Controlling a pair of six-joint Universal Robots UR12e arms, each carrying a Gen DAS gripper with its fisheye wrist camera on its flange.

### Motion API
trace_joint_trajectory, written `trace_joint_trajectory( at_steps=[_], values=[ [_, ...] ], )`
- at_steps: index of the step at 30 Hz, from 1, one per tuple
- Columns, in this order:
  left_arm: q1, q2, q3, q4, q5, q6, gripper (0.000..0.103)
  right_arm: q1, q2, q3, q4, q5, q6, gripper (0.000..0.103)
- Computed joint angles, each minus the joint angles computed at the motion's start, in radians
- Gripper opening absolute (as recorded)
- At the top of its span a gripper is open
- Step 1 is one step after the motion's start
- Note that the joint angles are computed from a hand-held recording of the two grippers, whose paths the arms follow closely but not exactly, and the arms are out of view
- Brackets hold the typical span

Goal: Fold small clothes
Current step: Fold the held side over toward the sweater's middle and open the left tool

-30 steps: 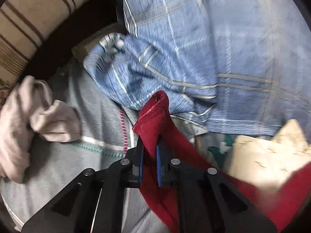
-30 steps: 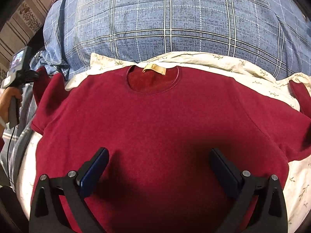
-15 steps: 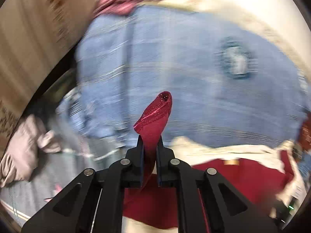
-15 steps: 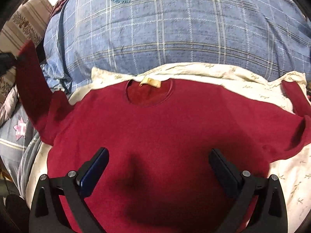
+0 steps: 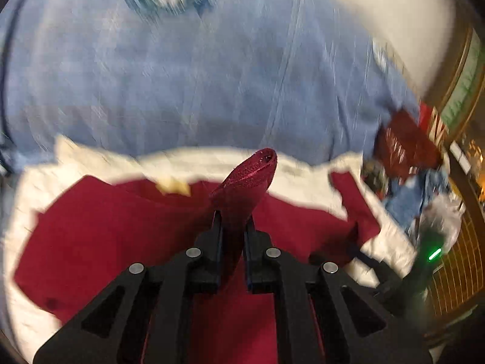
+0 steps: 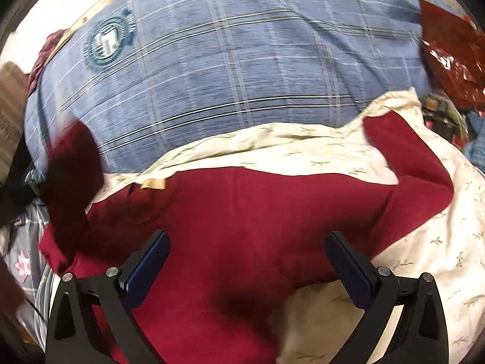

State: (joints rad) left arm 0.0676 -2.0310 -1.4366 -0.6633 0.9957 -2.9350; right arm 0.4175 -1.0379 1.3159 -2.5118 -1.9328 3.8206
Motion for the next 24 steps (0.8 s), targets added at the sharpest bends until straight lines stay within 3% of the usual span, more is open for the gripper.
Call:
trace_joint_trajectory(
  at_steps=[4, 6, 8, 10, 12, 16, 17, 19, 20, 21, 22, 24],
  values=[
    [-0.014, 0.002, -0.004, -0.110, 0.013, 0.049, 0.038, -0.015, -0.020, 0.028, 0.016, -0.012, 0.063, 0.103],
    [0.007, 0.034, -0.039, -0.072, -0.001, 0.059, 0.050, -0.021, -0.028, 0.043, 0.001, 0.004, 0.085, 0.103],
    [0.034, 0.067, -0.082, 0.019, 0.012, 0.039, 0.080, -0.021, -0.031, 0.050, -0.012, 0.023, 0.082, 0.103],
    [0.064, 0.084, -0.112, 0.090, 0.030, 0.004, 0.083, -0.019, -0.020, 0.039, -0.013, 0.048, 0.061, 0.103],
    [0.091, 0.097, -0.145, 0.167, 0.100, -0.040, 0.083, -0.015, -0.008, 0.025, -0.013, 0.067, 0.030, 0.103],
    [0.115, 0.074, -0.163, 0.188, 0.282, -0.089, 0.083, -0.006, 0.030, -0.017, 0.005, 0.075, -0.042, 0.101],
    [0.120, 0.070, -0.167, 0.181, 0.291, -0.098, 0.083, -0.004, 0.041, -0.031, 0.020, 0.068, -0.056, 0.101],
    [0.132, 0.051, -0.166, 0.140, 0.285, -0.117, 0.083, -0.001, 0.066, -0.064, 0.071, 0.048, -0.084, 0.088],
    [0.132, 0.044, -0.164, 0.126, 0.292, -0.122, 0.083, 0.000, 0.079, -0.083, 0.109, 0.050, -0.107, 0.063],
    [0.130, 0.040, -0.166, 0.119, 0.297, -0.124, 0.083, 0.003, 0.090, -0.102, 0.148, 0.040, -0.135, 0.047],
    [0.128, 0.040, -0.170, 0.114, 0.302, -0.120, 0.083, 0.011, 0.098, -0.112, 0.153, 0.007, -0.169, 0.044],
    [0.120, 0.035, -0.170, 0.107, 0.318, -0.099, 0.083, 0.018, 0.099, -0.119, 0.146, -0.009, -0.212, 0.006]
  ],
)
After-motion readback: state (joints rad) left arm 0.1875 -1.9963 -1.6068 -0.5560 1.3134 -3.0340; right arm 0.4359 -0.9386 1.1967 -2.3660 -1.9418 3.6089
